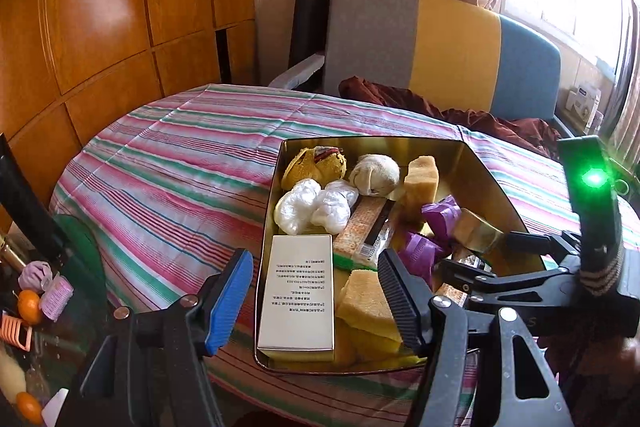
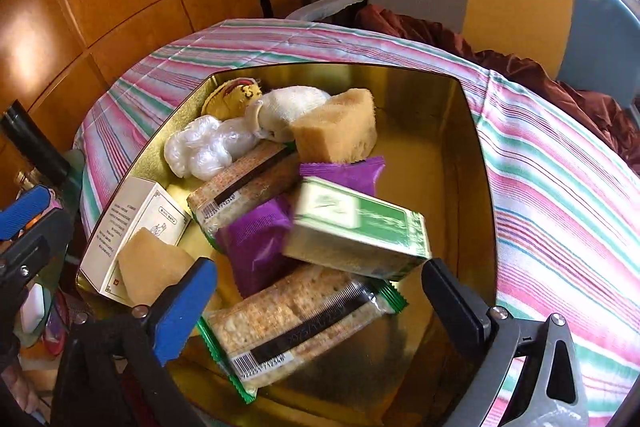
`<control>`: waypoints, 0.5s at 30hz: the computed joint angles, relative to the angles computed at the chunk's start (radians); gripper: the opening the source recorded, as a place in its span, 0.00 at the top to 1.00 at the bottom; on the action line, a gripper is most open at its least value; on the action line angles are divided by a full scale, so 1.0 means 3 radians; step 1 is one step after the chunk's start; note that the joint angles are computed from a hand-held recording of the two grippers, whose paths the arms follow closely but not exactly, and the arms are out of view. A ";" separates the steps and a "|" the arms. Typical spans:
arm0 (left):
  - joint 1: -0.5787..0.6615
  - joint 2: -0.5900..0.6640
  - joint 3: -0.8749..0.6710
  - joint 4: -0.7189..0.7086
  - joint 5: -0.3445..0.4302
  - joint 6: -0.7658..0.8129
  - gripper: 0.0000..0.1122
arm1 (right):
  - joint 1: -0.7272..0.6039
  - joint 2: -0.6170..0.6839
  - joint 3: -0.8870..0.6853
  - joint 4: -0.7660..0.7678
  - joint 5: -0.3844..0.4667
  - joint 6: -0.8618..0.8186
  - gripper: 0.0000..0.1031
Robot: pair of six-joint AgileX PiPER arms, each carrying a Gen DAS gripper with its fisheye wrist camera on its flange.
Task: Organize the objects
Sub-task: 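Lower the green box into the tray and open the right tool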
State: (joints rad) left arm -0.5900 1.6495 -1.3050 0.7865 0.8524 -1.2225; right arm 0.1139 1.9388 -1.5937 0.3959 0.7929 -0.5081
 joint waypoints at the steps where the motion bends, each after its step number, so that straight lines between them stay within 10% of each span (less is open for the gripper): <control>1: -0.0018 0.0003 0.0001 0.0039 0.0022 -0.0043 0.41 | -0.0001 -0.0034 0.0046 -0.0012 -0.0039 0.0023 0.00; 15: -0.0129 -0.0031 0.0050 0.0207 0.0049 -0.0283 0.44 | 0.0027 -0.0819 0.1065 -0.0070 -0.0919 0.0295 0.00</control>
